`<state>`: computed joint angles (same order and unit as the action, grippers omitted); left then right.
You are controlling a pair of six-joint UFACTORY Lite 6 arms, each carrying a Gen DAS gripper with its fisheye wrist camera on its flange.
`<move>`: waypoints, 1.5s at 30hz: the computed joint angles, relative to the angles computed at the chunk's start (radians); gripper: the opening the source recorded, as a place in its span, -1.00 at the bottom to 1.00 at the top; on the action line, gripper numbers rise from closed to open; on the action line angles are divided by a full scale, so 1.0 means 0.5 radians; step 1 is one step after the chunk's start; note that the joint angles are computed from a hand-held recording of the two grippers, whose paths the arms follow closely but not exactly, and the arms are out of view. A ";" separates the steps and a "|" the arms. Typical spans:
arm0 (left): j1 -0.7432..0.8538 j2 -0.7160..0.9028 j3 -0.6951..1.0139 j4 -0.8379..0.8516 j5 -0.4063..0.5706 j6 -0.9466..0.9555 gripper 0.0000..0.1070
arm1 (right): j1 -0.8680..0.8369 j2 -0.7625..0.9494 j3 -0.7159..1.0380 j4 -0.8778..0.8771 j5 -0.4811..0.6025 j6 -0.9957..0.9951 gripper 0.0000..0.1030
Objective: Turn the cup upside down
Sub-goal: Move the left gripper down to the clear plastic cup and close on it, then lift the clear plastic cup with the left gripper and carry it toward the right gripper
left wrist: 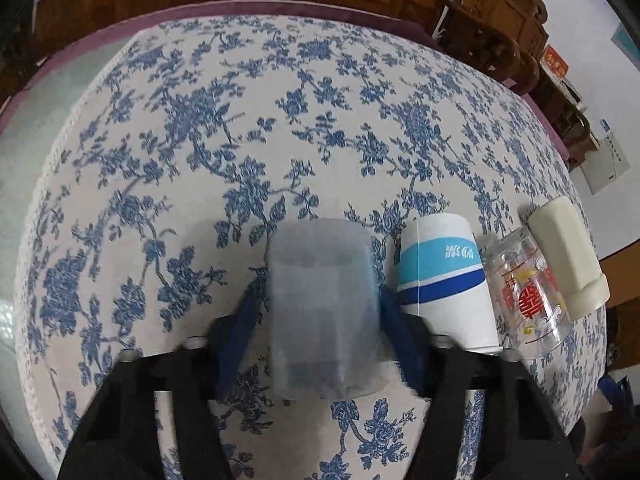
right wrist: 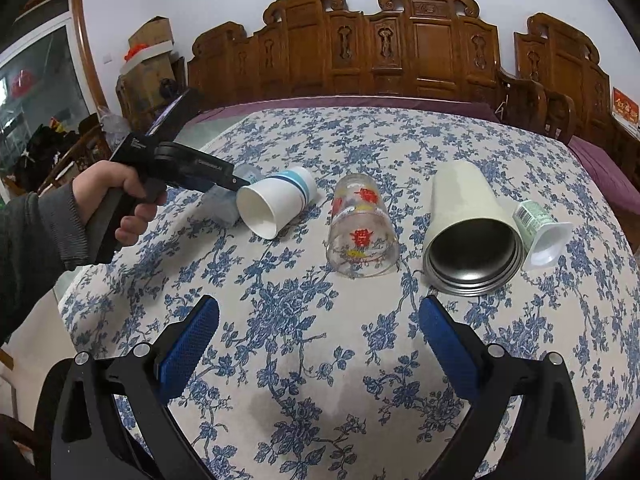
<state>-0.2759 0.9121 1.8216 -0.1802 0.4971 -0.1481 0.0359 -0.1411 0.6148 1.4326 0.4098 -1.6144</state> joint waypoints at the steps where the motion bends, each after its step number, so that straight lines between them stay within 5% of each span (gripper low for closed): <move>1: -0.008 -0.019 -0.025 0.041 -0.014 -0.046 0.00 | -0.006 -0.021 -0.014 -0.006 0.005 0.007 0.96; 8: -0.092 -0.490 -0.569 0.352 -0.186 -0.387 0.00 | -0.073 -0.217 -0.102 -0.179 0.077 0.172 0.95; 20: -0.764 -1.266 -1.393 1.591 -0.236 -1.936 0.00 | -0.442 -0.632 -0.337 -0.431 0.303 0.292 0.95; 31: -1.295 -0.968 -1.229 2.118 -0.192 -2.748 0.00 | -1.083 -0.815 -0.432 -0.568 0.668 0.133 0.95; 34: -1.382 -0.833 -1.111 2.157 -0.203 -2.822 0.00 | -1.234 -0.803 -0.451 -0.591 0.732 0.056 0.95; 37: -1.453 -0.744 -1.040 2.257 -0.178 -2.950 -0.20 | -1.383 -0.811 -0.483 -0.601 0.785 -0.050 0.95; 45: -1.439 -0.723 -0.994 2.176 -0.112 -2.865 -0.21 | -1.584 -0.815 -0.530 -0.636 0.902 -0.145 0.95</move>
